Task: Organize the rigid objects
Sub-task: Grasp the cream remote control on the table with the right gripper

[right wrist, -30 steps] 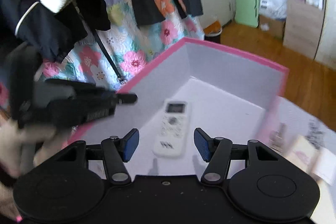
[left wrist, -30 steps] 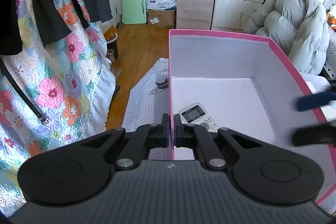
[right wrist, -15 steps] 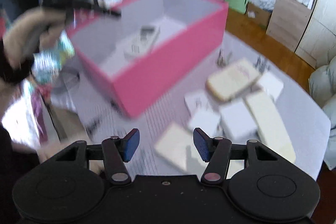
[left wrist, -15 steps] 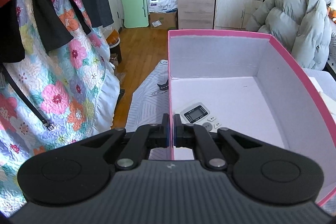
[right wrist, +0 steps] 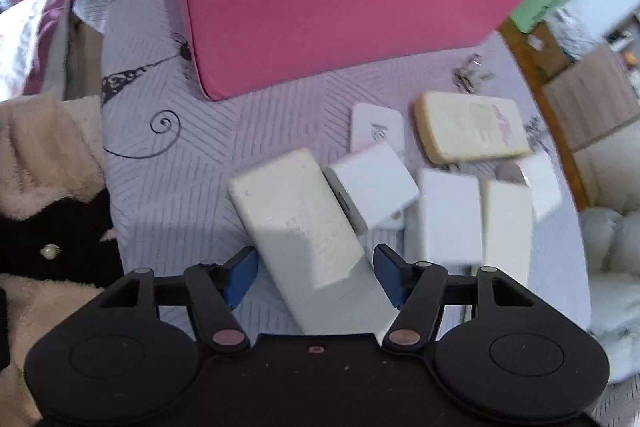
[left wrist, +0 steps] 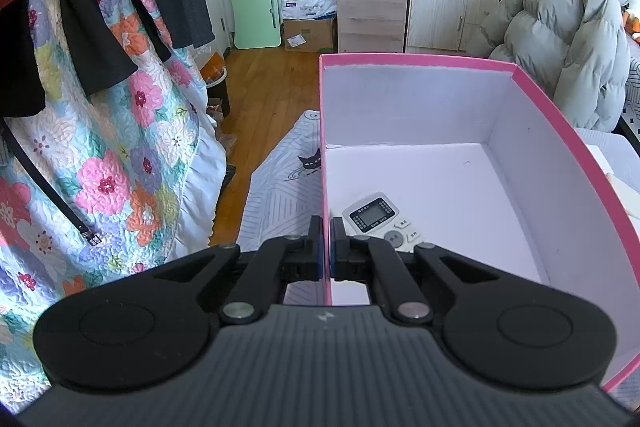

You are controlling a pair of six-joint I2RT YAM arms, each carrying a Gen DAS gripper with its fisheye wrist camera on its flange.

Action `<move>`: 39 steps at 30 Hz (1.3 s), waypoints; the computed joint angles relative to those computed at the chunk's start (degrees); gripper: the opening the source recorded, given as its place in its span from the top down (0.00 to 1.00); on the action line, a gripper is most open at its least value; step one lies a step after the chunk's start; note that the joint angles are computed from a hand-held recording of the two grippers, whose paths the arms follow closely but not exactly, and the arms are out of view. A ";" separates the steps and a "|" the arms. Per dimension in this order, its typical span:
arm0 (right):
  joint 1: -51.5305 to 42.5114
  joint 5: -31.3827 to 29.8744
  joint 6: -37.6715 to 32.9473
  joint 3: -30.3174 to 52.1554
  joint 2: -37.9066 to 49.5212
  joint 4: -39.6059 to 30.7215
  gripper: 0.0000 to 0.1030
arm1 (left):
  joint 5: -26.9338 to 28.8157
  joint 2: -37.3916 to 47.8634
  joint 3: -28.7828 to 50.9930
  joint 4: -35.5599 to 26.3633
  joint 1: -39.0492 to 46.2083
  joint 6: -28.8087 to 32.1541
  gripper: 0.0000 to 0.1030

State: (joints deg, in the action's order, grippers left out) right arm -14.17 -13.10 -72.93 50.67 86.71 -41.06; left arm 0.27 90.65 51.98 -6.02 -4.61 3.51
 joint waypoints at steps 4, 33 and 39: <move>0.58 -0.27 4.73 6.03 5.63 -5.50 0.31 | 1.10 0.05 0.35 -0.60 0.37 -0.82 0.98; -1.64 -4.87 31.42 -0.81 -2.30 7.03 0.42 | 2.38 -0.37 -0.39 0.02 1.35 -0.96 0.97; 0.12 -4.49 33.51 1.09 -0.27 6.47 0.42 | 2.06 -0.21 -0.26 0.05 0.93 -1.39 0.97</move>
State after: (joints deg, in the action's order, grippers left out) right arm -14.04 -17.59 -39.43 51.77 86.44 -34.59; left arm 2.33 90.44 51.72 -5.97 -3.68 2.12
